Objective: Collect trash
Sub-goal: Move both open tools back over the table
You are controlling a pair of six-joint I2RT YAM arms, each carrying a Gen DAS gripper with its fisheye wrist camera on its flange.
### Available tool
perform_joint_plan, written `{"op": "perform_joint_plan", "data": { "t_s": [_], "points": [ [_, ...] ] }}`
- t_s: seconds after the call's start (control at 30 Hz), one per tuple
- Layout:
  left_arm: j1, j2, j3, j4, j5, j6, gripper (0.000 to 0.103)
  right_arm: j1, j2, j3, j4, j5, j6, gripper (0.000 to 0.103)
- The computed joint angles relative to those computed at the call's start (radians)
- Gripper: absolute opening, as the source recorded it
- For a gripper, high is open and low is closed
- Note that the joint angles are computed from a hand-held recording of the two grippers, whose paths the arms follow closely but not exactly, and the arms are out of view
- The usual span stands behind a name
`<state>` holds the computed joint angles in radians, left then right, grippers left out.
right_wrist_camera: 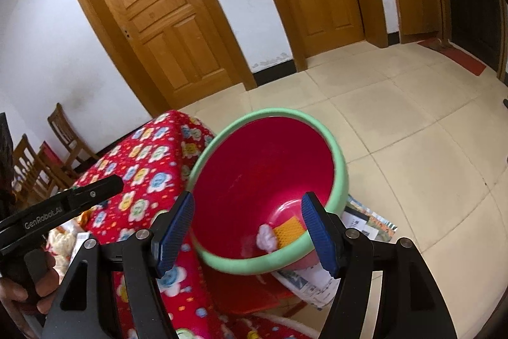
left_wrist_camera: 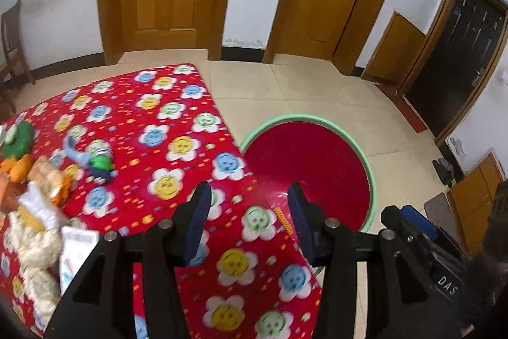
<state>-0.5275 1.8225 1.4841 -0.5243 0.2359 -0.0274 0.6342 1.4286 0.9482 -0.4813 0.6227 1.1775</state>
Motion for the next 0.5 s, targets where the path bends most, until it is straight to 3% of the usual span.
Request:
{"op": "perform_joint_plan", "data": {
  "t_s": [0.5],
  "points": [
    [0.242,-0.249,-0.208,-0.034,0.048,0.076,0.050,0.157,0.134,0.219,-0.102,0.052,0.045,0.071]
  ]
}}
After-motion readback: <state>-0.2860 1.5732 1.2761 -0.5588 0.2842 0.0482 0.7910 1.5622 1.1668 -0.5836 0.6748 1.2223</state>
